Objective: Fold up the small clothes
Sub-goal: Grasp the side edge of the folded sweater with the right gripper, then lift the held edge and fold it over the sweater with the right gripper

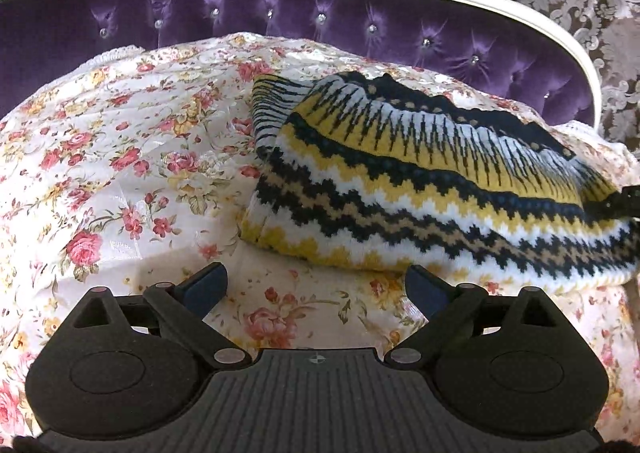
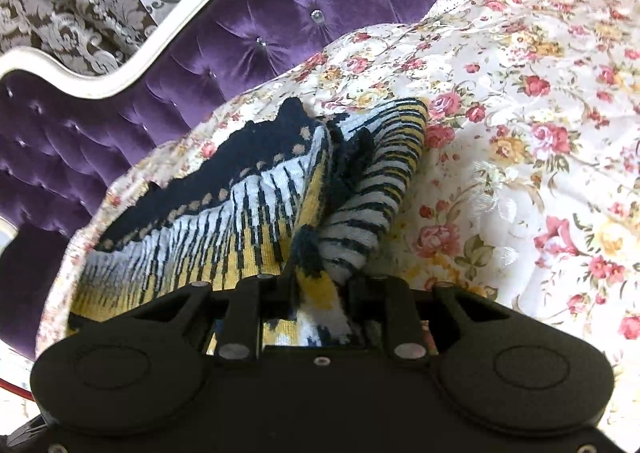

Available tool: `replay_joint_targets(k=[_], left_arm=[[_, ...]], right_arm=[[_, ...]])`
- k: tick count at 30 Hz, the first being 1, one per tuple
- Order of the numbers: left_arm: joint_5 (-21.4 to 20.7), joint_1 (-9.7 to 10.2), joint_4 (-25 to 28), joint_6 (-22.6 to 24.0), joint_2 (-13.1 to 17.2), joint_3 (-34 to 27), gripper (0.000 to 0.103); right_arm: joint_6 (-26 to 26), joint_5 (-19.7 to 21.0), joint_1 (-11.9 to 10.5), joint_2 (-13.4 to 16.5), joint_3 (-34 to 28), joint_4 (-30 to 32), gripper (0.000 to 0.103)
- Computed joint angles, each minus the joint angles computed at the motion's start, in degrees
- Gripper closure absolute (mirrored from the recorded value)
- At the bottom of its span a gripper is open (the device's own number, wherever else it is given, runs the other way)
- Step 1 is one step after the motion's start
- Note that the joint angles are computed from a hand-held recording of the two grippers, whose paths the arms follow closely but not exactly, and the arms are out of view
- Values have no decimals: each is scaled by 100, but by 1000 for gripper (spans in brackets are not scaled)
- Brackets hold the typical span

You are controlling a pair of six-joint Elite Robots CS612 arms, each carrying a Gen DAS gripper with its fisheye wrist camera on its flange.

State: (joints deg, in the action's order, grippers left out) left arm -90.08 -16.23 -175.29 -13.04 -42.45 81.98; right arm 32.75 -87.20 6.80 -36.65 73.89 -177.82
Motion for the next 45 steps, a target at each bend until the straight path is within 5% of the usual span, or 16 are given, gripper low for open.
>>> replay_joint_targets(k=[14,23,35,45], left_arm=[[-318,81,-339,-175,15,73,6],[-334,80,-333,-109,8,89,6],[-418,89,-442,-138,9,120,6],[-453,86,-485,-161,-15,161,6]], right_arm=[[-314,-886,218,-90,-305,644,73],[-935,-1009,423,-27,-929,963,75],[-2044,-320,882,878,-2849,1869,75],[-2955,-423,1181,1528,-3885,2933,70]])
